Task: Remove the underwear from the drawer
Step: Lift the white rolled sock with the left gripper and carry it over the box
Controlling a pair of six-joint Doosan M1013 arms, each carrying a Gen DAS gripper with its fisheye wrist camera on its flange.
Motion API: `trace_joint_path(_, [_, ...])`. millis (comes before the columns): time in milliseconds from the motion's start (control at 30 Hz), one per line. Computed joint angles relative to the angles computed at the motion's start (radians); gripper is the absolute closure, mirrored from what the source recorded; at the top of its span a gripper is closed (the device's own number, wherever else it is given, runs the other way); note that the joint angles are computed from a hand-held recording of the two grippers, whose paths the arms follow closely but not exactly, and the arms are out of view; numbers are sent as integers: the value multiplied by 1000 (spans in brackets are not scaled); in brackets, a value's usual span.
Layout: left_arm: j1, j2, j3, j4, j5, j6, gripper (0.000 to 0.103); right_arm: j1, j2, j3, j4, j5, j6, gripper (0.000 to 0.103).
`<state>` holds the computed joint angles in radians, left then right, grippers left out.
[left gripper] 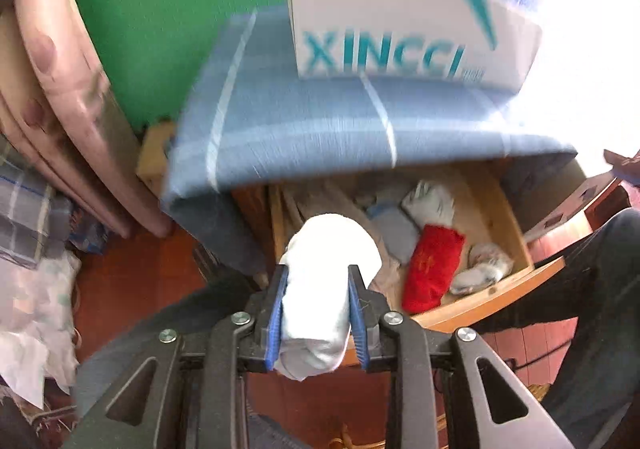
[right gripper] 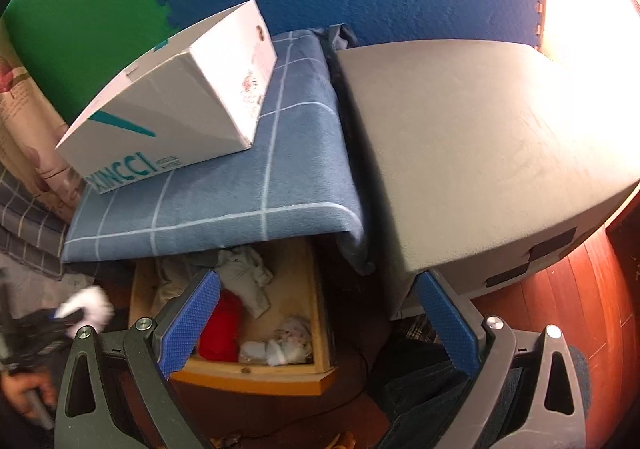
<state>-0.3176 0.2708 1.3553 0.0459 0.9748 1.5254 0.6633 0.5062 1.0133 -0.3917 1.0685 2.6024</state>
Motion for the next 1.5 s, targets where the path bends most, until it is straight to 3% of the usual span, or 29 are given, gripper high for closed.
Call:
trace_joint_path(300, [-9,-68,-30,54,-55,-21,75,8,-13,30,-133,-14,86,4])
trace_joint_path(533, [-29,-77,-138,104,-174,-15,75,5,-36,77,-173,-56,162,4])
trace_joint_path(833, [-51,-26,-303,232,-345,-58,74,18,-39,88,-256,-37,221,4])
trace_joint_path(900, [-53,-5,-338,258,-356,-83,74,24,-37,87,-283,-27,225,4])
trace_joint_path(1100, [-40,116,-515,177,-307,-87,74,43,-19,61,-334,10,194,4])
trace_joint_path(1400, [-16,383,-896,49,-15,-56,74,87,39,-22,-382,77,-12,4])
trace_joint_path(1500, [-6,513,-1107,2,143,-51,74,96,59,-51,-370,92,-78,4])
